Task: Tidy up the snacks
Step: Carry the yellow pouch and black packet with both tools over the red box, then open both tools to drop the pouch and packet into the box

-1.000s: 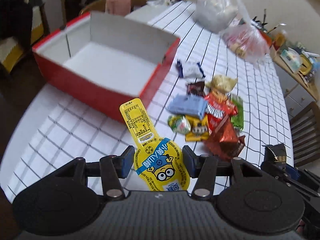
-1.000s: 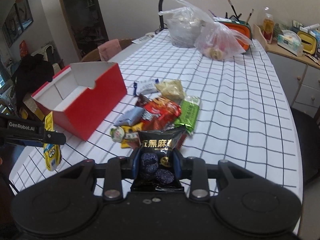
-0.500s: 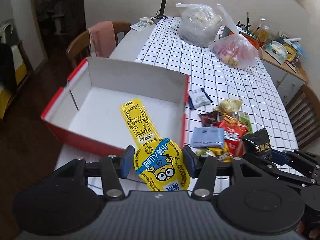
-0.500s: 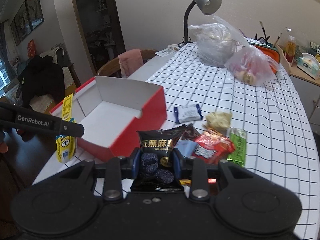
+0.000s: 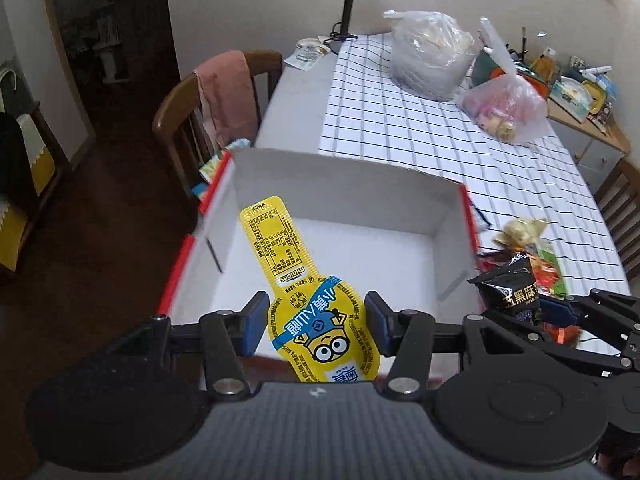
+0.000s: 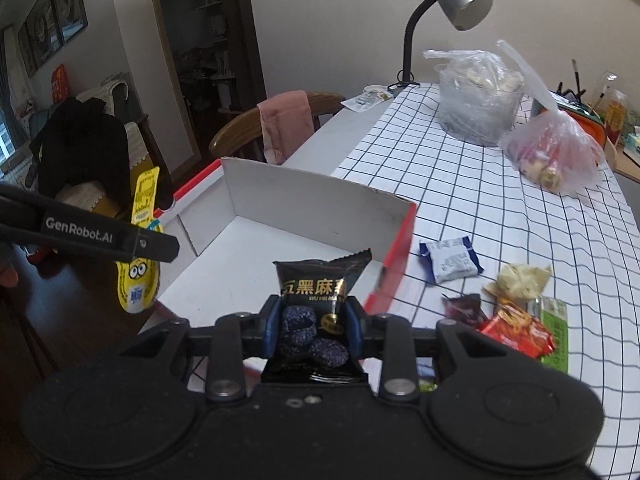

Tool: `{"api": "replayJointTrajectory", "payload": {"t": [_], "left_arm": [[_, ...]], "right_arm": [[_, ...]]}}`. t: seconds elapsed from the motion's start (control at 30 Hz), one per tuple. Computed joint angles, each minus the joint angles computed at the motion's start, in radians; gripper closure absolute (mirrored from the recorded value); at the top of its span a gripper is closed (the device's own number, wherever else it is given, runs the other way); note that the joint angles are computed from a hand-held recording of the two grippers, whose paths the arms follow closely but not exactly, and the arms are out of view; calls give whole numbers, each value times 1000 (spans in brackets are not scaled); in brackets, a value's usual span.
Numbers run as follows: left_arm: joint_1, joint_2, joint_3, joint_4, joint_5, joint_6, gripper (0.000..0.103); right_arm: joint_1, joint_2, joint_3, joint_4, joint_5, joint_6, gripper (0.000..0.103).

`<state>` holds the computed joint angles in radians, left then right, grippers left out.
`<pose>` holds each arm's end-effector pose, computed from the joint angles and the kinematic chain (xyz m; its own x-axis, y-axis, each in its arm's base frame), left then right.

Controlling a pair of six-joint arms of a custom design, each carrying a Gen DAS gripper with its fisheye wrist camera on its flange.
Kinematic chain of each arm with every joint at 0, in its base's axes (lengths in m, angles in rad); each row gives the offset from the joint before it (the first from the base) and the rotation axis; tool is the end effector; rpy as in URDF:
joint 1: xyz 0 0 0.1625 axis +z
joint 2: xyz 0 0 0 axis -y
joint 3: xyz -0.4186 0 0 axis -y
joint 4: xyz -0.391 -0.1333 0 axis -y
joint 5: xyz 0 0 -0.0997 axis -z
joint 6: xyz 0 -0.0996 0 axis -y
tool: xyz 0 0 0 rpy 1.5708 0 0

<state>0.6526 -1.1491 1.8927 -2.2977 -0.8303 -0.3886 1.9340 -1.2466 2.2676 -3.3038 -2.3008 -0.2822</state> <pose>-0.3213 -0.4979 0.2046 -0.7075 0.3190 -0.6306 0.5687 0.7867 -0.2401 0.2265 -0.4077 0.2349 -0.7428 -0.0602 0.6668 -0.4954 0.7194 -0.4869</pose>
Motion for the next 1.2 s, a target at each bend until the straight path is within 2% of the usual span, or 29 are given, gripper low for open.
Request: {"api": "replayJointTrajectory", "payload": {"t": [0.27, 0.47, 0.6, 0.93, 1.2], "left_arm": [[96, 63, -93, 35, -3, 83, 51], [138, 122, -136, 43, -2, 127, 51], [152, 151, -153, 63, -16, 183, 51], [175, 204, -181, 141, -27, 194, 51], [180, 200, -177, 110, -52, 199, 44]], "right_arm": [[-20, 129, -105, 49, -25, 16, 71], [-40, 198, -162, 110, -39, 39, 71], [-52, 223, -182, 148, -38, 52, 71], [-70, 244, -204, 248, -50, 109, 71], [-73, 234, -190, 220, -39, 98, 67]]}}
